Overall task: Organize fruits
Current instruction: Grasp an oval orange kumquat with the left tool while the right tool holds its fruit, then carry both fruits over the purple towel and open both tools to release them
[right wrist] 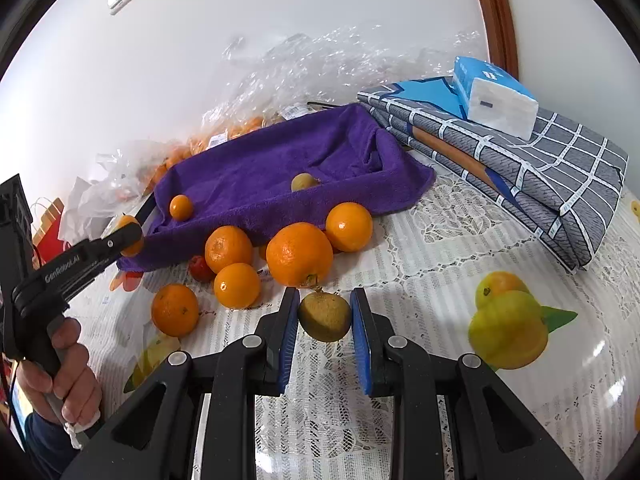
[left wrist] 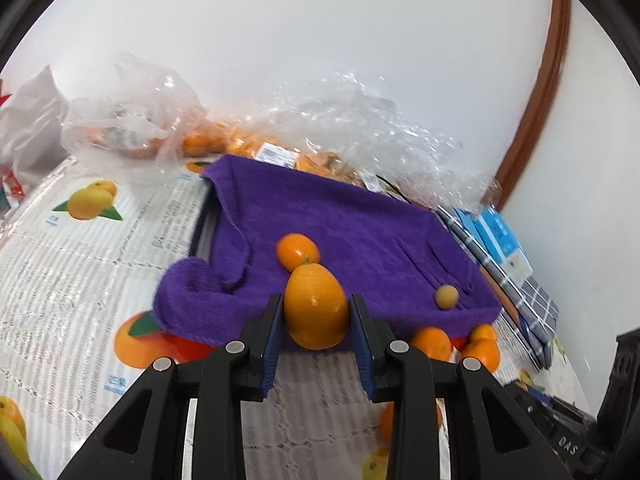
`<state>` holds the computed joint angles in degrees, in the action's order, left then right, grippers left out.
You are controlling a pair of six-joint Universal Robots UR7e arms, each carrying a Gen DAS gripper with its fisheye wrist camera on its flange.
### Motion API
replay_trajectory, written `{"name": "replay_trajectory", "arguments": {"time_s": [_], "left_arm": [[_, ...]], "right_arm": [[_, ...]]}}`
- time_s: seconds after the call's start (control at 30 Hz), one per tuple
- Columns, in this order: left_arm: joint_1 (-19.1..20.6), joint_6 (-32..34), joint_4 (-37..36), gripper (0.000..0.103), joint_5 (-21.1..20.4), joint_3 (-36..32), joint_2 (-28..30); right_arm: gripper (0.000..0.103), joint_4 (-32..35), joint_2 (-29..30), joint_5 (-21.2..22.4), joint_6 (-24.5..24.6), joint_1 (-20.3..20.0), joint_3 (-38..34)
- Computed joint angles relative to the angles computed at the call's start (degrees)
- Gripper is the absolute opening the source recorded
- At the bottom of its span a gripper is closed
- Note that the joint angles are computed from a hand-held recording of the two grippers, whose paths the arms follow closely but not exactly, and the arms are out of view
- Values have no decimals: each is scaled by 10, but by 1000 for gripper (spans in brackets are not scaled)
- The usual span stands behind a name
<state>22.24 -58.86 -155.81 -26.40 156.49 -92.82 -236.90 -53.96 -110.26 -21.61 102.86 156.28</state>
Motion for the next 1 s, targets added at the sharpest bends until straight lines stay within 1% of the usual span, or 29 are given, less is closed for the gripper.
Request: {"name": "replay_trajectory", "arguments": {"time_s": [0.1, 0.3, 0.4, 0.47, 0.63, 0.73, 0.9, 1.0], "left_arm": [[-7, -22, 33, 31, 20, -1, -5], [-5, -26, 31, 31, 21, -1, -5], [-8, -34, 40, 31, 31, -2, -6], [-12, -52, 68, 31, 41, -4, -11], [-6, -53, 60, 31, 43, -3, -15], [-1, -57, 58, 31, 43, -3, -21], [5, -62, 52, 31, 41, 3, -39], [11, -59, 30, 31, 35, 8, -51]], "right_arm": [[26, -9, 5, -7, 0, 4, 0], [26, -30, 10, -6, 9, 2, 4], [26, -37, 9, 11, 4, -4, 9], [26, -42, 11, 15, 2, -3, 10], [26, -60, 16, 9, 16, -4, 12], [26, -66, 14, 15, 24, -11, 15], [26, -54, 4, 11, 33, -13, 14], [26, -13, -33, 8, 41, -8, 11]]}}
